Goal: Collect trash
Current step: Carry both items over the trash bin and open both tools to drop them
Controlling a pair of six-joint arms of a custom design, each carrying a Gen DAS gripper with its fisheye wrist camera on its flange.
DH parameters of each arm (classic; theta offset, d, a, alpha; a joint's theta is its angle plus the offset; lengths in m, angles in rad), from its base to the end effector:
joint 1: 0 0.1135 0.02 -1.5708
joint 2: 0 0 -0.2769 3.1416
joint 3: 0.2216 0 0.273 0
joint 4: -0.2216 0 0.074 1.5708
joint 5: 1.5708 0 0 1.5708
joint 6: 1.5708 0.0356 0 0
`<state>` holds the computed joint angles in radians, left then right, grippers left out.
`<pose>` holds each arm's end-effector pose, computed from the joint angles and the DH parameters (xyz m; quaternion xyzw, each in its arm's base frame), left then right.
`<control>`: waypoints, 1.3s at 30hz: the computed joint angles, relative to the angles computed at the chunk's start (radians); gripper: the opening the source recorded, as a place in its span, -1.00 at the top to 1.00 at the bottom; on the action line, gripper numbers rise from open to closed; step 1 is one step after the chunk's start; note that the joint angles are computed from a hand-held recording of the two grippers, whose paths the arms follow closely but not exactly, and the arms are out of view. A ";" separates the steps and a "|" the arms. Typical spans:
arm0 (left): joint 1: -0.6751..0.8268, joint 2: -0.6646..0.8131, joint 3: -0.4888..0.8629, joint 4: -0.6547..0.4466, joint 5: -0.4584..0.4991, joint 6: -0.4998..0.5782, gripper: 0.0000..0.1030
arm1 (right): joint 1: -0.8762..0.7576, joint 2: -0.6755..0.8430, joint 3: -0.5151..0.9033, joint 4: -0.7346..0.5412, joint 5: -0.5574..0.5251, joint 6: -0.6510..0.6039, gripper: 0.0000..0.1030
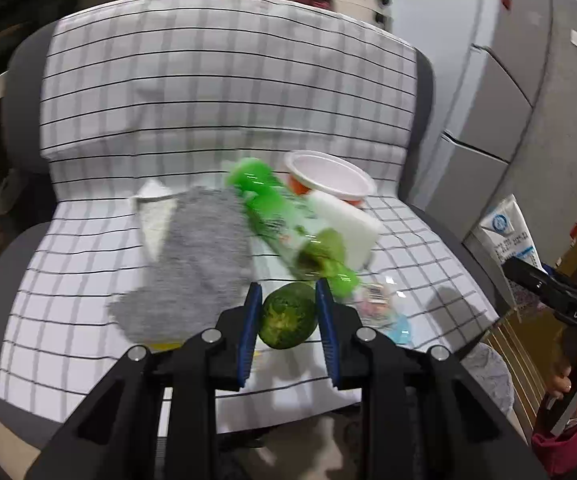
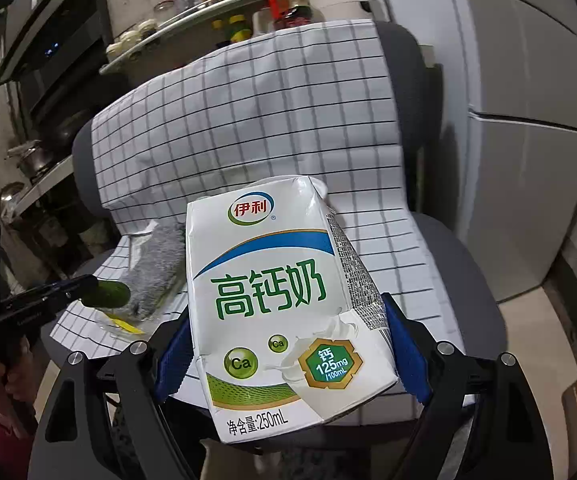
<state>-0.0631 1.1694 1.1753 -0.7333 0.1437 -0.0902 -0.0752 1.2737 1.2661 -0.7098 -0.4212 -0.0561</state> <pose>0.2585 -0.0214 0.3573 0.0171 0.9104 -0.0966 0.4020 0.2862 -0.0070 0.3662 -0.0780 0.8910 0.1633 0.4163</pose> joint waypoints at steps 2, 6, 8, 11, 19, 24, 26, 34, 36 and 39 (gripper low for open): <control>-0.092 0.020 0.002 0.022 -0.023 -0.019 0.50 | -0.040 -0.019 -0.008 -0.010 -0.002 -0.016 -0.62; -0.271 0.068 0.005 0.086 -0.052 -0.045 0.50 | -0.172 -0.065 -0.037 -0.051 -0.020 -0.073 -0.62; -0.366 0.117 0.023 0.118 -0.053 -0.053 0.50 | -0.277 -0.086 -0.061 -0.083 -0.033 -0.126 -0.62; -0.500 0.206 0.059 0.158 -0.054 -0.067 0.50 | -0.442 -0.101 -0.100 -0.124 -0.041 -0.221 -0.62; -0.774 0.487 0.213 0.201 -0.018 -0.081 0.50 | -0.832 0.015 -0.204 -0.128 -0.014 -0.413 -0.62; -0.878 0.692 0.367 0.150 -0.017 -0.063 0.50 | -0.908 0.173 -0.242 -0.097 0.050 -0.413 -0.66; -0.904 0.757 0.423 0.131 -0.026 -0.046 0.50 | -0.925 0.226 -0.239 -0.088 0.058 -0.393 -0.67; -0.886 0.856 0.524 0.060 0.038 -0.106 -0.03 | -0.964 0.287 -0.200 -0.096 0.087 -0.344 -0.70; -0.879 0.830 0.495 0.080 0.020 -0.104 -0.03 | -0.966 0.277 -0.186 -0.100 0.084 -0.336 -0.71; -0.858 0.767 0.450 0.093 -0.020 -0.117 -0.04 | -0.961 0.230 -0.161 -0.121 0.055 -0.318 -0.70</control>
